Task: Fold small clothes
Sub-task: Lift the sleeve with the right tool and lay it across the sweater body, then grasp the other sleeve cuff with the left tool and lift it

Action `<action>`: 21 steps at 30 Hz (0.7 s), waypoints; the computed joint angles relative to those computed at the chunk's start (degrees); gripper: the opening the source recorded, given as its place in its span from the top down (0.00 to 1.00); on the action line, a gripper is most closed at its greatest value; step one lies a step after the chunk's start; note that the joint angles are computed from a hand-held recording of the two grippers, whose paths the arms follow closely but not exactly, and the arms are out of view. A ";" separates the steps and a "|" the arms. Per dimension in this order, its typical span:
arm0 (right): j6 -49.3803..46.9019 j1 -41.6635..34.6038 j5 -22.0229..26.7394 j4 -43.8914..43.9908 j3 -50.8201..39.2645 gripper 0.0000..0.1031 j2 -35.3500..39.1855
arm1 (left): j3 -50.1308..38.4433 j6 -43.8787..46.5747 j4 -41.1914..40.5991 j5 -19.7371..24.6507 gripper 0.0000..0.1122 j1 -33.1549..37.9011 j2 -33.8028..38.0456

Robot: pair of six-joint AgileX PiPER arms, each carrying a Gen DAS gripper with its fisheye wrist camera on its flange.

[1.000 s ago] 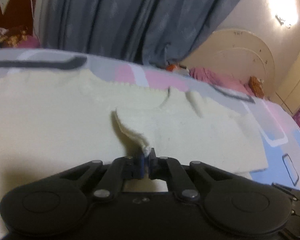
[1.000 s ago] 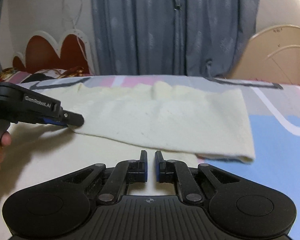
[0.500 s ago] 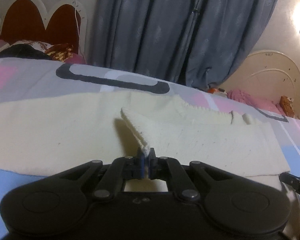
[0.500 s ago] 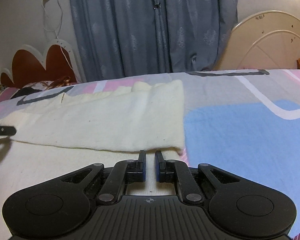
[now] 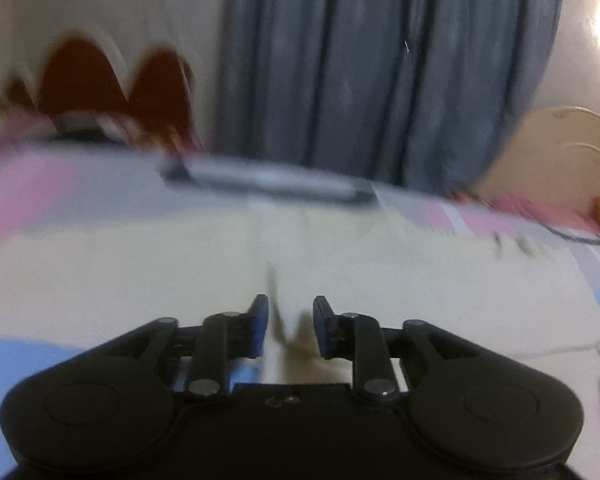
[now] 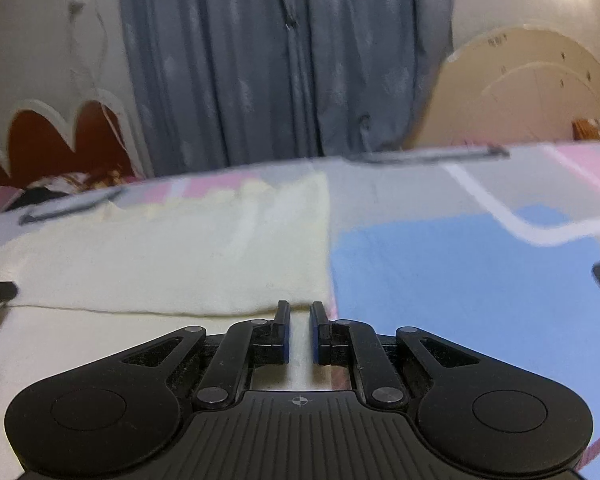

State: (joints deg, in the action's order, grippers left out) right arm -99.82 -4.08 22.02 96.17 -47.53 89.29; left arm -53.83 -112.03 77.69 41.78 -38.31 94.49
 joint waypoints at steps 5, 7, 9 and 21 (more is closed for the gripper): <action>5.25 5.54 -0.85 -3.24 -5.41 0.91 3.50 | -11.32 13.63 -5.05 -4.98 0.66 -3.21 8.07; 7.52 8.89 -0.94 -6.82 -8.23 0.91 6.33 | -14.77 16.01 -7.06 -6.10 0.60 -3.12 11.81; 8.30 9.88 -0.81 -10.36 -9.52 0.91 8.22 | -13.88 13.70 -6.38 -5.91 0.60 -2.25 12.50; 9.23 5.28 -2.12 -7.36 -25.62 0.91 20.44 | -23.57 18.06 -7.28 -4.71 0.59 1.28 18.50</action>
